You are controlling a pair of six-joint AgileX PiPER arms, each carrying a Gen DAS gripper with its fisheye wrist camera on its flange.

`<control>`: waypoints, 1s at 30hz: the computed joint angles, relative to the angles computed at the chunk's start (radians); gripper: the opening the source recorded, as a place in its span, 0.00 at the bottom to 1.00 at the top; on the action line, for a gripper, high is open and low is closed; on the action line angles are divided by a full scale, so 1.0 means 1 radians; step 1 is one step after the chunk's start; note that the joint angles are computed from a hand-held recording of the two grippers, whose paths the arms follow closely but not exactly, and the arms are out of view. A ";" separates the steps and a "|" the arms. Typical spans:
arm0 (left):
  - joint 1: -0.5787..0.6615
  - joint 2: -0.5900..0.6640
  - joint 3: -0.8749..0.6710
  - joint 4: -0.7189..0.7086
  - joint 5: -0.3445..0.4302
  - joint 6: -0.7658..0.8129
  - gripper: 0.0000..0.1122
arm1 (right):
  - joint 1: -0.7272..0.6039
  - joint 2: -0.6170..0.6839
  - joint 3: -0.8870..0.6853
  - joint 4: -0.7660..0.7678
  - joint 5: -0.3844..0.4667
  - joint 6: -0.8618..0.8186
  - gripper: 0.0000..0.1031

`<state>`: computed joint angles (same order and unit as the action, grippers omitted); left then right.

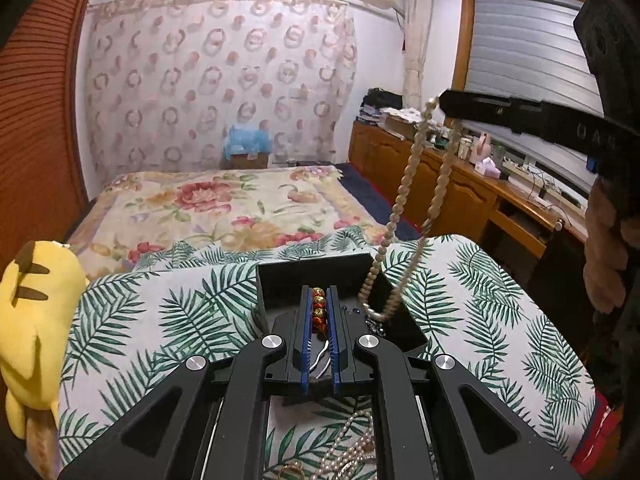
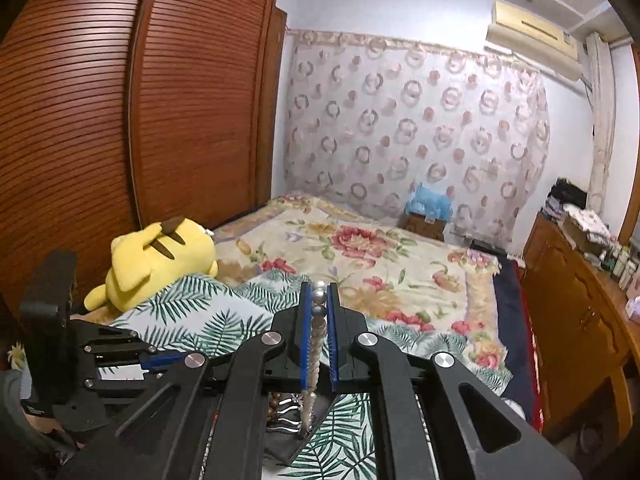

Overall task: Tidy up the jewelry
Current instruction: 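Lower the pearls into the box with the right tool while the left tool releases the bracelet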

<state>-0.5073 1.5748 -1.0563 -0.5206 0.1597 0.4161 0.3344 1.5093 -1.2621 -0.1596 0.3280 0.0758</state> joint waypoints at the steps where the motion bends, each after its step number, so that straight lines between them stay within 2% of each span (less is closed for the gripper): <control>1: -0.001 0.015 -0.009 0.011 0.000 -0.010 0.06 | 0.000 0.012 0.001 -0.001 -0.003 0.005 0.08; 6: -0.012 0.049 -0.028 0.094 -0.004 -0.097 0.08 | -0.016 0.094 0.010 0.083 -0.010 -0.060 0.08; 8: -0.013 0.048 -0.024 0.062 -0.008 -0.068 0.27 | -0.027 0.119 0.022 0.139 -0.016 -0.101 0.09; 12: -0.017 0.036 -0.005 0.099 -0.019 -0.105 0.29 | -0.029 0.136 0.052 0.147 -0.045 -0.111 0.09; 14: -0.015 0.029 0.003 0.131 -0.017 -0.139 0.31 | -0.037 0.128 0.062 0.201 -0.051 -0.164 0.09; 15: -0.014 0.024 0.008 0.131 -0.016 -0.141 0.32 | -0.039 0.124 0.069 0.231 -0.055 -0.192 0.12; 16: -0.011 0.015 0.019 0.120 -0.015 -0.133 0.34 | -0.040 0.114 0.083 0.265 -0.065 -0.226 0.19; 18: -0.008 0.002 0.036 0.117 -0.013 -0.129 0.35 | -0.047 0.092 0.114 0.341 -0.082 -0.304 0.23; 22: -0.013 -0.039 0.092 0.145 -0.019 -0.150 0.39 | -0.048 0.027 0.218 0.554 -0.116 -0.500 0.23; 23: -0.013 -0.053 0.111 0.145 -0.021 -0.149 0.43 | -0.048 0.008 0.248 0.634 -0.119 -0.575 0.23; 26: -0.012 -0.096 0.169 0.128 -0.027 -0.121 0.45 | -0.033 -0.041 0.348 0.852 -0.142 -0.778 0.23; 30: -0.015 -0.148 0.235 0.167 -0.024 -0.151 0.50 | 0.008 -0.084 0.466 0.990 -0.175 -0.889 0.23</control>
